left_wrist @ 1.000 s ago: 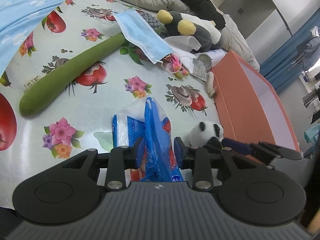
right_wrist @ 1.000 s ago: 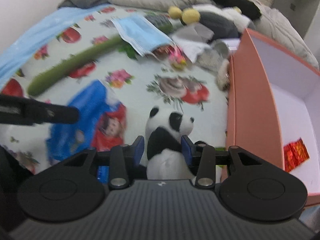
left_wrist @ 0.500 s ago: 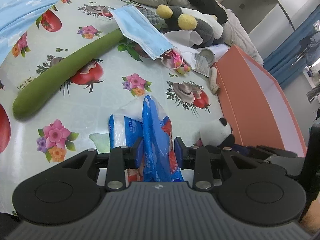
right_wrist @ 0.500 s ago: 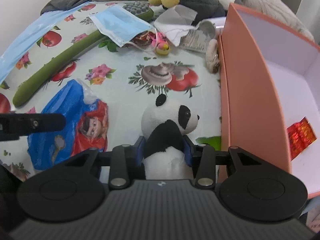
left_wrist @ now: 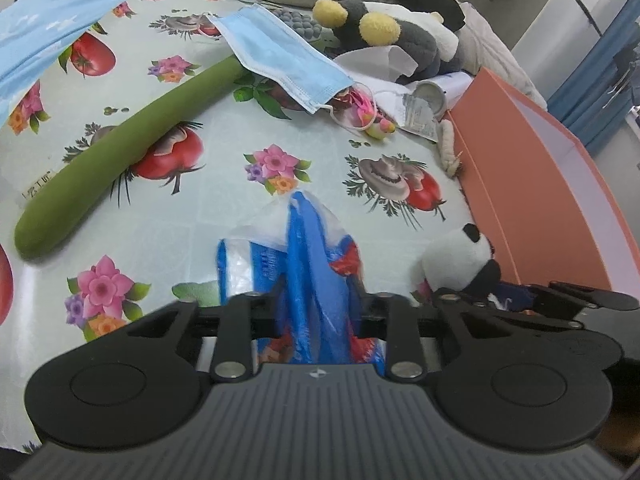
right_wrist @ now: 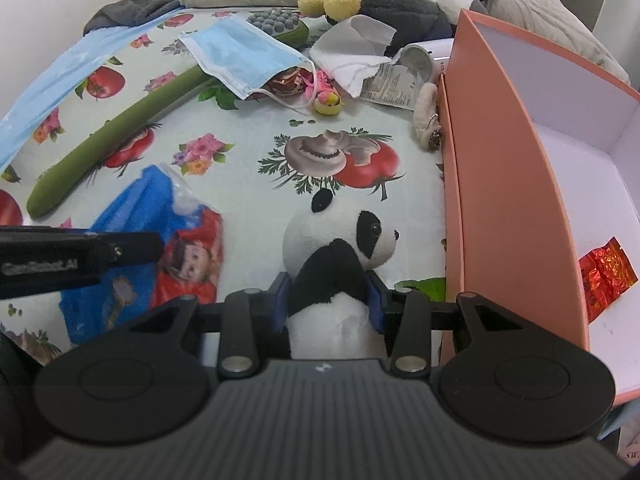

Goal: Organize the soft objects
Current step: 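Lift the tissue pack with the left gripper while the right gripper lifts the panda, then carry the tissue pack and panda over the pink box with both grippers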

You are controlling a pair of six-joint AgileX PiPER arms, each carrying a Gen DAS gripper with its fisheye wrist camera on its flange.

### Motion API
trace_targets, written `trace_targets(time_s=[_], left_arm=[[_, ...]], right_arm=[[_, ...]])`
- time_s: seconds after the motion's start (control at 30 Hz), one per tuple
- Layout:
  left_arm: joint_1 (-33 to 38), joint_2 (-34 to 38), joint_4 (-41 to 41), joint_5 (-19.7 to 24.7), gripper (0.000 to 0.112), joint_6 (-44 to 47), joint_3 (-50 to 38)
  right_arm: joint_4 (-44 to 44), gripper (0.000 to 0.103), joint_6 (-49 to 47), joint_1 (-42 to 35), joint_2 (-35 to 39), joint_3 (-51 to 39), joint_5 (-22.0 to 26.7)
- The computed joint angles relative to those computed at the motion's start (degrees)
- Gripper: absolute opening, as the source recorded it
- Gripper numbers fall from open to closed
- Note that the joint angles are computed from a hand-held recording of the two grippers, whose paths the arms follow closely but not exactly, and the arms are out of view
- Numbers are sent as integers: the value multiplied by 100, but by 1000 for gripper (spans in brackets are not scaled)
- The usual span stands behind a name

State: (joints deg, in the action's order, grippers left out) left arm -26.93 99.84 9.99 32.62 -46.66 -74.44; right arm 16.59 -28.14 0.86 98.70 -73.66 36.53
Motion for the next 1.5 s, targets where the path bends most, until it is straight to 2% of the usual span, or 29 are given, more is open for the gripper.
trace_targets(time_s=[0.13,0.37,0.57,1.03,1.27,1.5], left_arm=[[-50,-49,169,-48,6,-139,-8],[-231,-377,532,140,5,-454,-106],[-526,-772,1011,394,5,-849,-213],[-1090,-1299,1188,1174,5,-869,-1006],[-1452,-1361,1370,1422,5,-1013,-1453],[-1659,-942,1223,1541,5,-659,-2223]], right_arm=[[144,42,-90,-63,-95,-8,64],[496,42,-287,-201,-521,76,175],[882,42,-465,-403,-930,2,475],[1611,42,-784,-1098,-1909,-235,1143],[2075,42,-1133,-1624,-2163,-426,1521],[2308,42,-1352,-2169,-2193,-565,1677]])
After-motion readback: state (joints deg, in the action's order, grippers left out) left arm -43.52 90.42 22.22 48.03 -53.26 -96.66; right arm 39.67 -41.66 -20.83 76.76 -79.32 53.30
